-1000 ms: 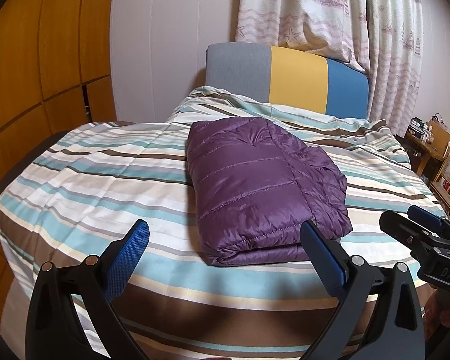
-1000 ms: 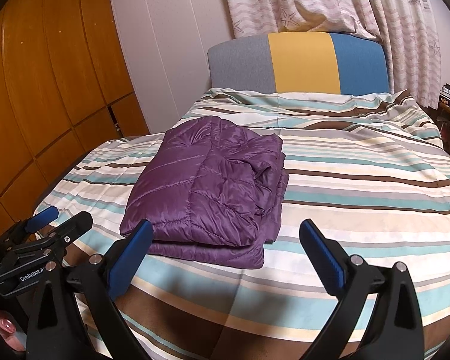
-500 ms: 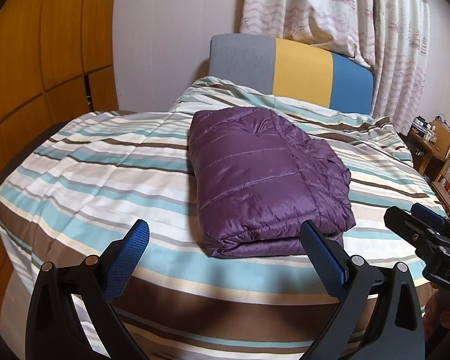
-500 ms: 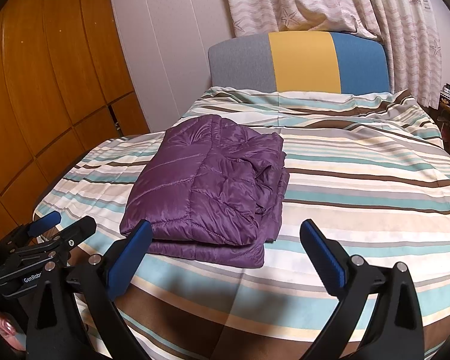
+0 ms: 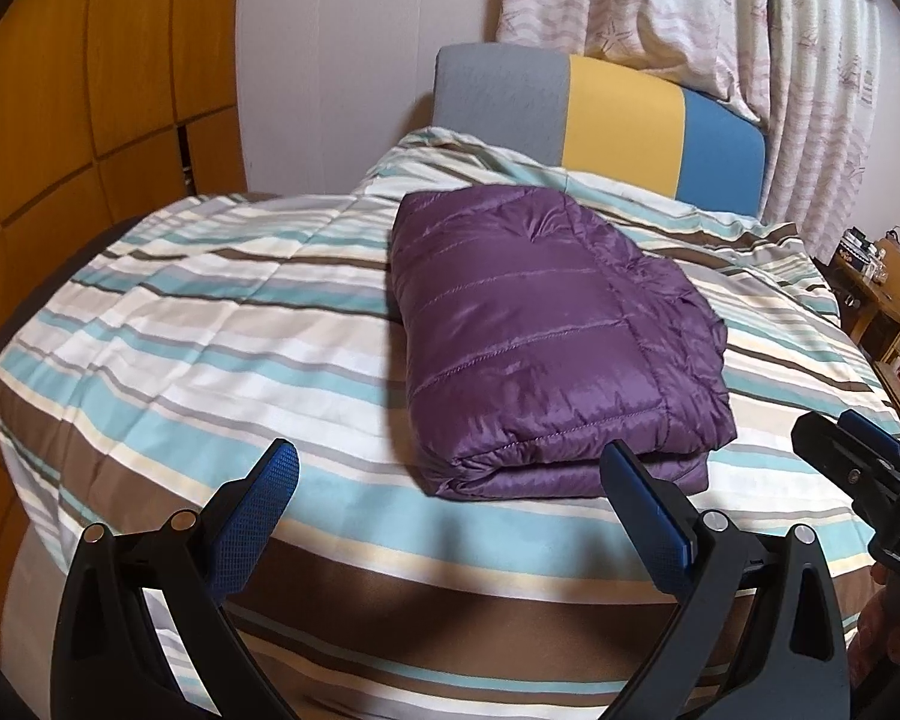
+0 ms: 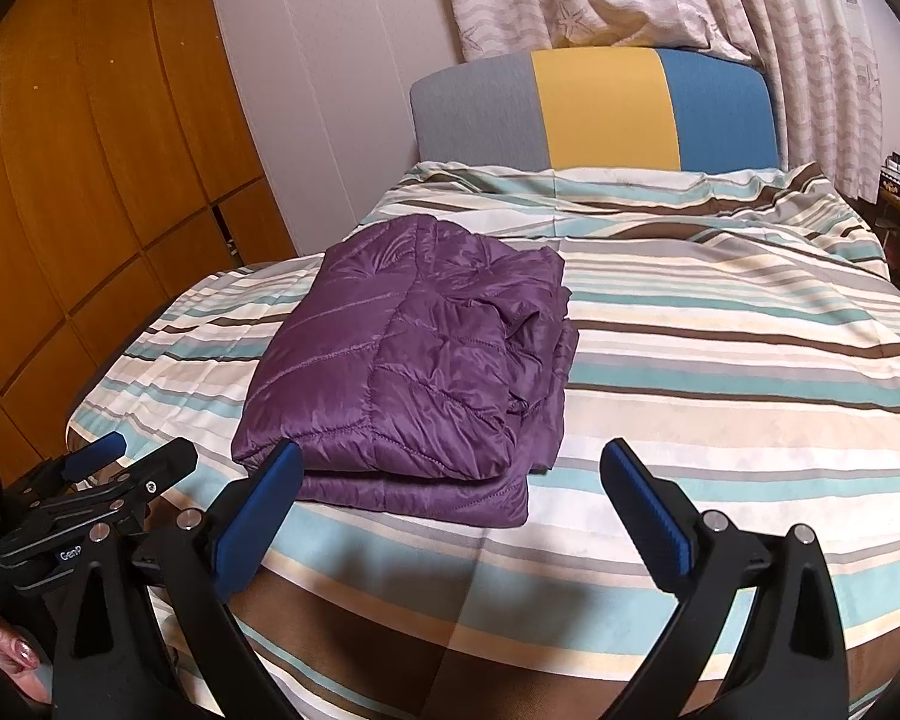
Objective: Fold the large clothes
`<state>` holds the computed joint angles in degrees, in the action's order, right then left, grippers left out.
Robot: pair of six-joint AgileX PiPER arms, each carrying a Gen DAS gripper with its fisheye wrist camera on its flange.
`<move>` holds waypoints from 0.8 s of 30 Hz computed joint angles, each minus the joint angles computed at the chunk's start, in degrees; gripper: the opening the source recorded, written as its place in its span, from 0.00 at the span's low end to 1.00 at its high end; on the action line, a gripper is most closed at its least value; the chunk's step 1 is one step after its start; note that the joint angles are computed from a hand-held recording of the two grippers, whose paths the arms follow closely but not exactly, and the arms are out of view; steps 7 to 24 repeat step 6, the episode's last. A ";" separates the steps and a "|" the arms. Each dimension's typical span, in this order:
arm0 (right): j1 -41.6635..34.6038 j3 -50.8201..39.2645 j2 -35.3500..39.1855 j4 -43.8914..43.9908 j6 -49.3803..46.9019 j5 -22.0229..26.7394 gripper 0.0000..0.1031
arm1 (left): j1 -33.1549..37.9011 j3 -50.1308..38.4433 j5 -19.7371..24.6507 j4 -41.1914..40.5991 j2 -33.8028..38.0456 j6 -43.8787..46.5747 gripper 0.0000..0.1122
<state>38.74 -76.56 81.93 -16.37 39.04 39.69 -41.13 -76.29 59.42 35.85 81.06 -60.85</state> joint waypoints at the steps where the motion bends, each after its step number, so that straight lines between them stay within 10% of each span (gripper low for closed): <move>1: -0.28 -0.04 0.24 0.46 -0.37 -0.06 0.96 | 0.57 0.08 -0.35 -0.69 0.29 0.47 0.89; 24: -2.76 0.21 1.94 3.33 -2.19 -0.39 0.98 | 3.96 0.38 -2.27 -5.19 2.21 3.73 0.89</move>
